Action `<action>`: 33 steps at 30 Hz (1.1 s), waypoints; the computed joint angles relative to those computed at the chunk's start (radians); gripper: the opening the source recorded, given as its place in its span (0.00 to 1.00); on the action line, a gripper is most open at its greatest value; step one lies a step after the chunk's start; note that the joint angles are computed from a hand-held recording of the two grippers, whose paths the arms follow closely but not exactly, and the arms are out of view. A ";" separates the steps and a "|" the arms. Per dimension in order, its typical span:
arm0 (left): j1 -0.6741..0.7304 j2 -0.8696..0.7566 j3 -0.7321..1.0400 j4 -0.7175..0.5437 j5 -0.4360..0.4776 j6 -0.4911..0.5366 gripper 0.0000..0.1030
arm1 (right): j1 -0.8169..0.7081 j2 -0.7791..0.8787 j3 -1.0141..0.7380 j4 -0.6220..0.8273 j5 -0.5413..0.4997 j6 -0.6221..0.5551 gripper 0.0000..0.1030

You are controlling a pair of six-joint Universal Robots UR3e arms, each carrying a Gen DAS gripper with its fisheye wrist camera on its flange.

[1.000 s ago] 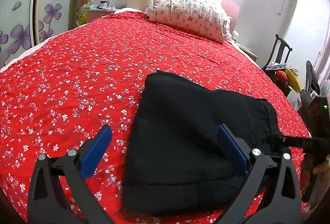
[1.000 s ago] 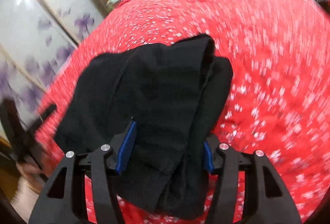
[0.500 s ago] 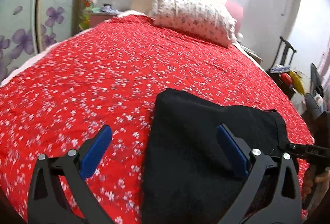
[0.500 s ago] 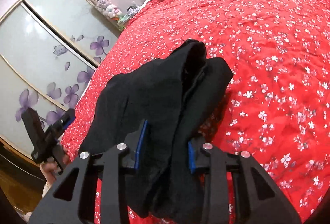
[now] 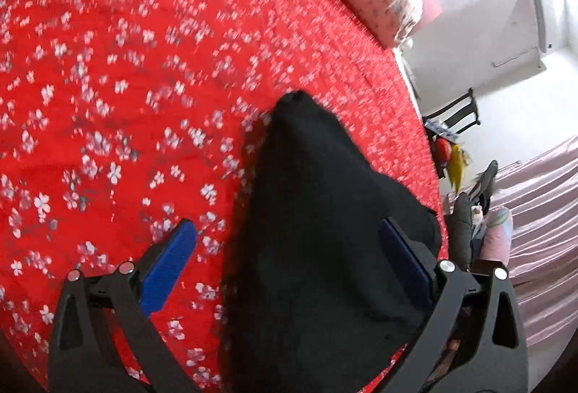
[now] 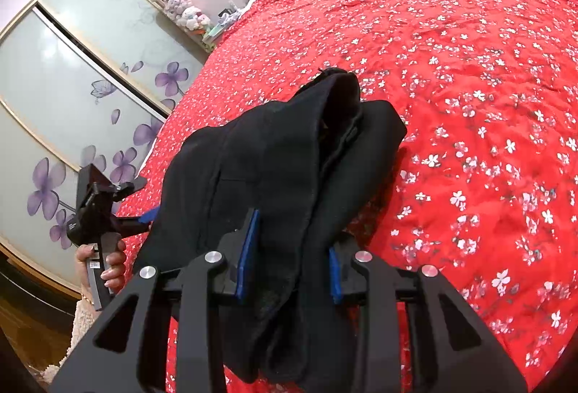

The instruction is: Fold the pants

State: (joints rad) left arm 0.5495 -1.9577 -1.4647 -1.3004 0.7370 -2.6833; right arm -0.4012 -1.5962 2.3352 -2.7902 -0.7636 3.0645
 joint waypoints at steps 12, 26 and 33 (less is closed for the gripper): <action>-0.046 0.026 -0.068 0.057 -0.026 0.028 0.76 | -0.013 0.001 0.003 0.012 0.010 -0.014 0.33; -0.089 0.071 -0.137 0.248 0.058 -0.102 0.41 | -0.015 -0.011 0.025 -0.008 0.010 -0.012 0.33; -0.138 0.150 -0.221 0.406 0.153 -0.151 0.28 | 0.008 -0.019 0.023 -0.051 -0.022 0.000 0.33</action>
